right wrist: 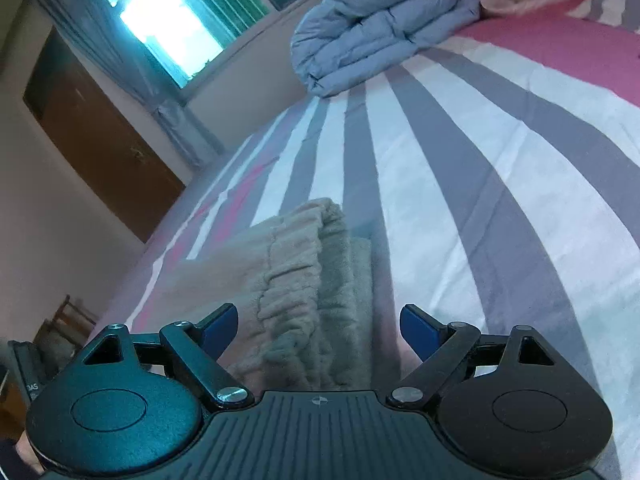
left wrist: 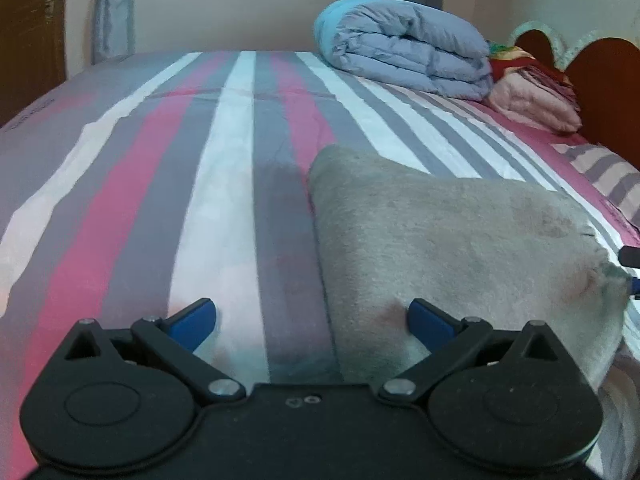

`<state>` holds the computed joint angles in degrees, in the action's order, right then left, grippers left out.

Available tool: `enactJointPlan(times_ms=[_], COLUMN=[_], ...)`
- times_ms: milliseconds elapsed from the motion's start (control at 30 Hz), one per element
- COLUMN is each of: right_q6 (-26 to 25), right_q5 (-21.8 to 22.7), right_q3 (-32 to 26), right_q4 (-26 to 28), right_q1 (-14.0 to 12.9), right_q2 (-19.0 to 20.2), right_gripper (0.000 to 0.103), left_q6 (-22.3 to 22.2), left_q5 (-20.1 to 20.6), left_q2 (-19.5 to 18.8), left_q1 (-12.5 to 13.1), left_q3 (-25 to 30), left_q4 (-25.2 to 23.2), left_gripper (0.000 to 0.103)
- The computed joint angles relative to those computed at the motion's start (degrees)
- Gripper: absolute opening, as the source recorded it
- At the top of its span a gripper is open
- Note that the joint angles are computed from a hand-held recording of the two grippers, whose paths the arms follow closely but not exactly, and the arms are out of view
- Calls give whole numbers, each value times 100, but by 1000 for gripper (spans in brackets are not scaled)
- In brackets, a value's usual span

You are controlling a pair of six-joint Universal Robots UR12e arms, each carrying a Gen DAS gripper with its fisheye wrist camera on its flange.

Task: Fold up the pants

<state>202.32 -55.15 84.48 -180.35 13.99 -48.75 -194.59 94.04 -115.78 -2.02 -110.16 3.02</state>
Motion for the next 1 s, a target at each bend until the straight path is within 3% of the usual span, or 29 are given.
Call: enactJointPlan(times_ms=[100, 233, 367, 433, 567, 667, 833, 867, 900, 933, 1000], right_q6=[249, 840, 1401, 1503, 1225, 826, 789, 715, 710, 792, 909], right_q5=[531, 1022, 1498, 1623, 1978, 2053, 2352, 2361, 2379, 2386, 2425], right_q3=[-121, -129, -103, -138, -258, -353, -675, -751, -815, -873, -953], right_q4=[215, 220, 108, 267, 780, 1164, 1309, 1390, 1399, 1348, 1256], right_q1=[-126, -267, -368, -400, -455, -443, -377, -348, -330, -316, -308], right_q2=[103, 192, 265, 282, 305, 315, 550, 601, 648, 704, 794], right_gripper=[88, 88, 88, 88, 87, 87, 83, 79, 73, 69, 59], left_q6=[-341, -645, -1339, -1471, -1809, -1792, -1360, -1309, -1278, -1310, -1737], left_q5=[-926, -1817, -3097, -3414, -4258, -4670, -5062, -5108, -5080, -4991, -5042], left_q2=[43, 19, -112, -169, -400, -568, -824, -878, -915, -950, -1046], left_q1=[247, 492, 820, 917, 1164, 1262, 1279, 1269, 1248, 1218, 1223], left_q3=[-78, -132, -164, -154, -134, -17, 372, 431, 465, 488, 431], left_q4=[-64, -40, 187, 176, 393, 406, 80, 101, 138, 190, 746], left_gripper=[93, 90, 64, 64, 66, 66, 64, 57, 44, 41, 29])
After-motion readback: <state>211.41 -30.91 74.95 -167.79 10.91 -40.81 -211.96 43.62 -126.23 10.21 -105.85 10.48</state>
